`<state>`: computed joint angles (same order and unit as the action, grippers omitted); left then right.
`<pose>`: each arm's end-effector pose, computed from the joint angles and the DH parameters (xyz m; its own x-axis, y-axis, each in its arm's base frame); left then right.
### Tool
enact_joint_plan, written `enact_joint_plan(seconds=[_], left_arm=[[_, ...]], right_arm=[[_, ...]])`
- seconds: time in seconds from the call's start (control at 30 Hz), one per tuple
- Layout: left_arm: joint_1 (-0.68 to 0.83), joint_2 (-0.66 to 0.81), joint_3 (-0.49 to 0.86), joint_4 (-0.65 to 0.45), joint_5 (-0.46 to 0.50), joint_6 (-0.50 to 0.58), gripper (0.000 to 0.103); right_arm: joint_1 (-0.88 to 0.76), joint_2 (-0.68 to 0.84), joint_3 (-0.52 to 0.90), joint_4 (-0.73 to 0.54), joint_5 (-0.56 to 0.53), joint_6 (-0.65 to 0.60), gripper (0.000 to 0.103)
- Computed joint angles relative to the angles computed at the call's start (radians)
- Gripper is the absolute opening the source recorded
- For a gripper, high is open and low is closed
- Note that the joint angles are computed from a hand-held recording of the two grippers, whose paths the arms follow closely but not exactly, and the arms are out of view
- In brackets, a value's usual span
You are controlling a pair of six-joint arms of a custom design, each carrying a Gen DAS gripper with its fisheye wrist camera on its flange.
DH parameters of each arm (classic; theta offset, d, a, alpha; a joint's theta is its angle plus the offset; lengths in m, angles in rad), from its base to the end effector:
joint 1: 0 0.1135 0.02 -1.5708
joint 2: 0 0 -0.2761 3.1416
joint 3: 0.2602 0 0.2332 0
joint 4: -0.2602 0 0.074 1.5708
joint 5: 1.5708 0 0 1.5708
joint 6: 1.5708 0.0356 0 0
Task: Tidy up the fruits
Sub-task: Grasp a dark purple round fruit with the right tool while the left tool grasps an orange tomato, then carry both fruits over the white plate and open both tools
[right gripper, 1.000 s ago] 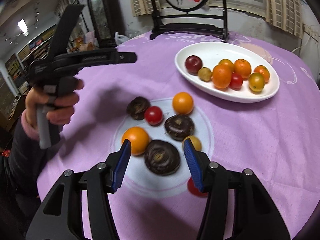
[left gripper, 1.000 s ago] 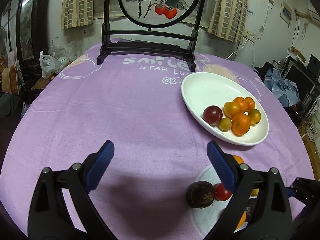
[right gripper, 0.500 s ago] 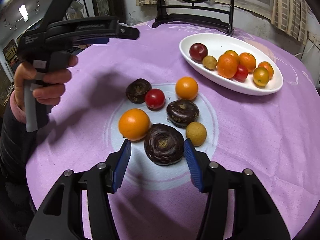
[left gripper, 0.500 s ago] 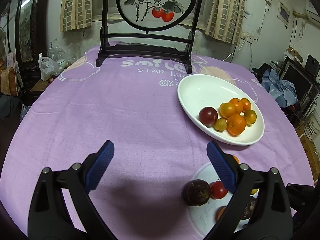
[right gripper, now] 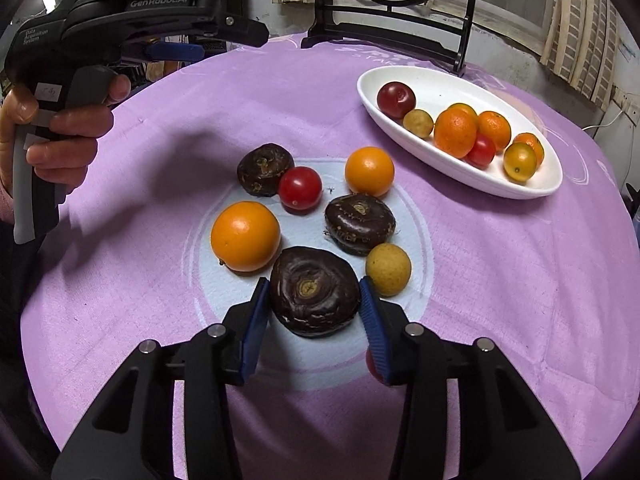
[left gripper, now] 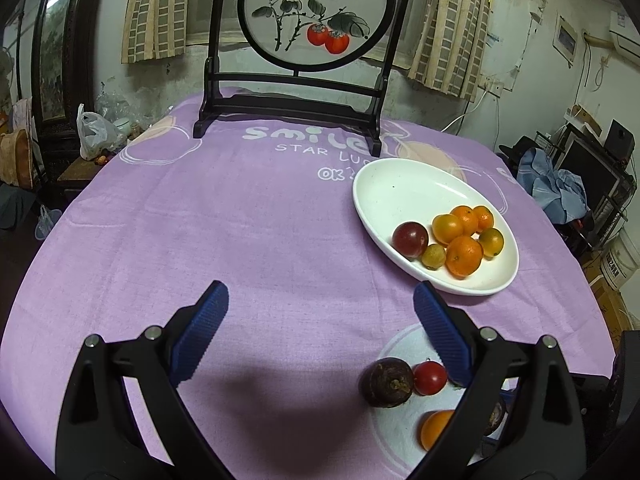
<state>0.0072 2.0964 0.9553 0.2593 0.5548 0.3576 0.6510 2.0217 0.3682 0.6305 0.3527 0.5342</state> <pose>0.3734 -0.0161 0.0920 -0.6079 0.2932 -0.7379 0.5782 0.8004 -0.1584 0.1963 0.1341 0.0408 -0.8011 -0.0096 -0.5984 -0.0205 0.9997 0.0114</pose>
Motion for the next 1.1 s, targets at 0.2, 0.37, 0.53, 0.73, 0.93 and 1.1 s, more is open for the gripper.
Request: enact_joint_plan(seconds=[0.2, 0.37, 0.53, 0.73, 0.93, 1.1], left_arm=[[0.016, 0.003, 0.036, -0.130, 0.084, 0.113, 0.095], [0.032, 0.035, 0.145, -0.572, 0.252, 0.538, 0.088], [0.001, 0.007, 0.042, -0.611, 0.215, 0.790, 0.068], [-0.049, -0.009, -0.059, -0.489, 0.124, 0.822, 0.060], [-0.071, 0.011, -0.079, -0.430, 0.063, 0.809, 0.051], [-0.077, 0.019, -0.082, -0.404, 0.039, 0.784, 0.051]], right_arm=[[-0.117, -0.110, -0.192, 0.277, -0.096, 0.035, 0.045], [-0.240, -0.148, -0.325, 0.452, -0.097, 0.104, 0.045], [-0.256, -0.123, -0.314, 0.454, -0.117, 0.114, 0.045], [-0.243, -0.129, -0.292, 0.410, -0.127, 0.106, 0.045], [-0.226, -0.129, -0.291, 0.405, -0.116, 0.113, 0.045], [-0.223, -0.135, -0.288, 0.393, -0.116, 0.111, 0.045]])
